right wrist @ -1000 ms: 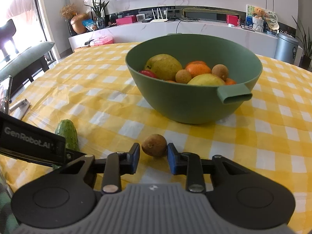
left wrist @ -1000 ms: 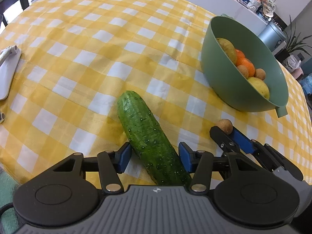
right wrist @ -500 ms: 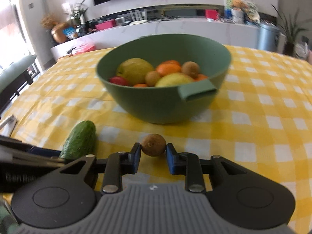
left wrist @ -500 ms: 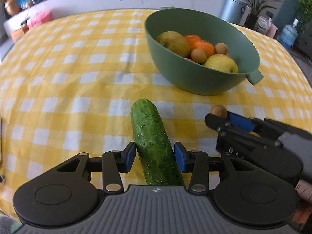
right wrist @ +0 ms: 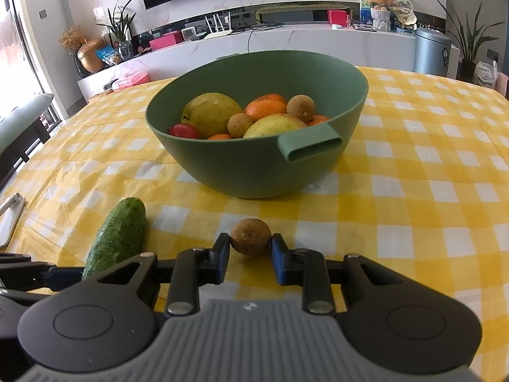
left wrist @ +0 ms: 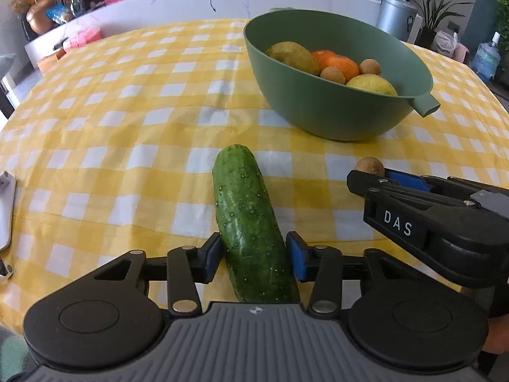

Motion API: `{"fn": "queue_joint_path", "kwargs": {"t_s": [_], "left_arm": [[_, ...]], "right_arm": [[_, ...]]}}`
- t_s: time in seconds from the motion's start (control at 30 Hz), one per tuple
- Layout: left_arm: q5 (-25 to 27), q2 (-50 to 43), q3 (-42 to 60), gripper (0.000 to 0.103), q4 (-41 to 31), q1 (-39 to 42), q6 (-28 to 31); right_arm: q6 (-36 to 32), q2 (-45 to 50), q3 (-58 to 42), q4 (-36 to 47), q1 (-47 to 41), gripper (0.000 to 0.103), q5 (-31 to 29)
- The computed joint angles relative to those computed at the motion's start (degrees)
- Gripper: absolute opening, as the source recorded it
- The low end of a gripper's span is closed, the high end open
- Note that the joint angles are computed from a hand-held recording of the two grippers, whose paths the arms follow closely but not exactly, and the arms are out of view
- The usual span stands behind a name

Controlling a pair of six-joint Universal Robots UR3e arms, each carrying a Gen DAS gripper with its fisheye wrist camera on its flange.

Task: Organize fruits
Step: 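Grasp the cucumber with the left tool while the right tool grasps the kiwi, then carry the cucumber and kiwi over the colander and lower them inside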

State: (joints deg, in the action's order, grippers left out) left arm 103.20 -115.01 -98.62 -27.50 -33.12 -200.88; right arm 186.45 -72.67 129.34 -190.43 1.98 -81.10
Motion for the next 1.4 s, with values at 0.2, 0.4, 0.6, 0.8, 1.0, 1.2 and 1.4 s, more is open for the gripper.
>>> {"fn": "queue_joint_path", "kwargs": {"t_s": [0.2,0.4,0.6,0.8,1.0,1.2,1.4], "left_arm": [[0.3,0.1,-2.8,0.047,5.1,-0.2,-0.1],[-0.9,1.7,-5.1,0.045,7.9,0.8,0.1],[-2.4,4.1,-6.7,0.043,10.9,1.4,1.5],[-3.2,6.2,-8.2,0.043,14.0,1.7,2.3],[-4.4,8.9,-11.0,0.043,19.9,2.6,4.1],[-6.1,11.7,-12.3,0.043,23.3,4.5,5.5],[-9.0,14.2,-13.4,0.043,27.1,6.5,7.6]], "right_arm": [[-0.3,-0.1,0.2,-0.2,-0.1,0.024,0.0],[-0.2,0.0,0.1,-0.1,-0.1,0.024,0.1],[-0.3,-1.5,1.9,-1.7,-0.4,0.024,0.7],[-0.4,-4.4,5.5,-5.3,-1.2,0.024,1.6],[-0.9,-6.3,8.2,-10.0,-0.9,0.024,1.1],[-1.5,-9.2,11.9,-16.5,-1.2,0.024,1.0],[-1.9,-11.5,15.3,-23.2,-2.6,0.024,2.8]]}}
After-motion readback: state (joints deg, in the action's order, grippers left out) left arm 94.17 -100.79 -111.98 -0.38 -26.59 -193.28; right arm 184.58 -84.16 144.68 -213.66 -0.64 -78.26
